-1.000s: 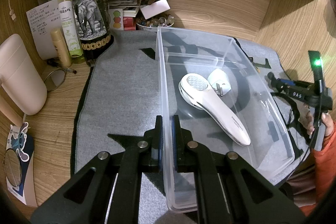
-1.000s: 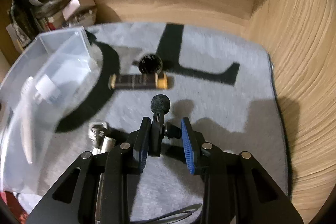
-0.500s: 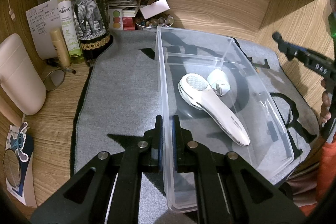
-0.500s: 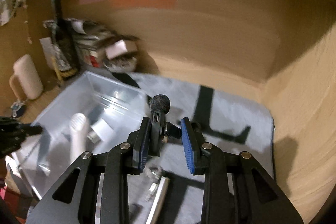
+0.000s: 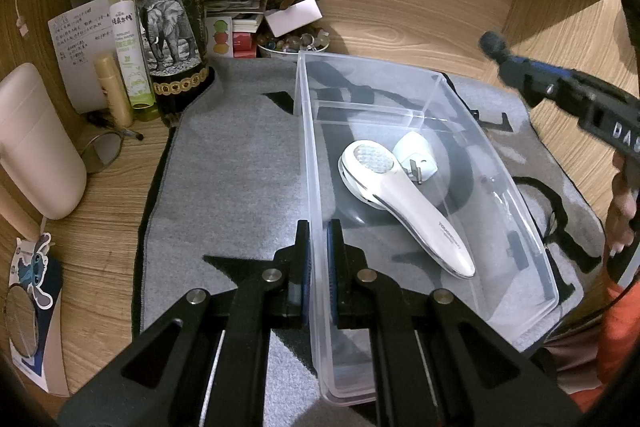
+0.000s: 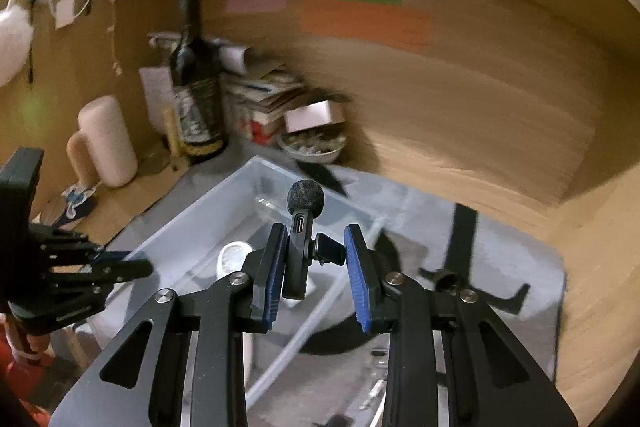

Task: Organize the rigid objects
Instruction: 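Carry the black microphone into the box and release it with the right gripper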

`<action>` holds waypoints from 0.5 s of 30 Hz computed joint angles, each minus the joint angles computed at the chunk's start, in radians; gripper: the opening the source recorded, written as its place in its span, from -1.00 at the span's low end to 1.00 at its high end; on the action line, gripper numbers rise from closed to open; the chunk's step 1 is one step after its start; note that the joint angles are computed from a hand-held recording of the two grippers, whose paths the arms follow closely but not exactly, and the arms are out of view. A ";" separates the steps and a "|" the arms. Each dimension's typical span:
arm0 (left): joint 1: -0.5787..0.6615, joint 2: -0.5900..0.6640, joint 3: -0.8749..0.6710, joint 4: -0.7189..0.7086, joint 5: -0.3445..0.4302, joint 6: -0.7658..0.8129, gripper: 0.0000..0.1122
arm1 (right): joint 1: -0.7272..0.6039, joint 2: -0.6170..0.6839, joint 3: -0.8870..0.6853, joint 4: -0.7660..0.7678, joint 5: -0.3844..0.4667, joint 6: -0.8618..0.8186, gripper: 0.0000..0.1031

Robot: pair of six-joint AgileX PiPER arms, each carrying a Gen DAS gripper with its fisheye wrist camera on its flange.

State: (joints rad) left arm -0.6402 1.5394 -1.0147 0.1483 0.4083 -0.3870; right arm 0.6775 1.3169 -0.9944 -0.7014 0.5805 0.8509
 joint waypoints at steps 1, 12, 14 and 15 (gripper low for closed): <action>0.003 -0.001 0.001 -0.006 0.000 0.007 -0.88 | 0.007 0.013 -0.004 0.007 -0.001 -0.007 -0.48; 0.005 -0.003 0.004 -0.020 -0.005 0.024 -0.88 | 0.045 0.153 -0.064 0.092 0.059 -0.117 -0.48; 0.004 -0.003 0.005 -0.021 -0.007 0.025 -0.88 | 0.040 0.168 -0.066 0.110 0.064 -0.141 -0.48; 0.003 -0.003 0.004 -0.021 -0.007 0.023 -0.88 | 0.039 0.174 -0.067 0.119 0.064 -0.152 -0.48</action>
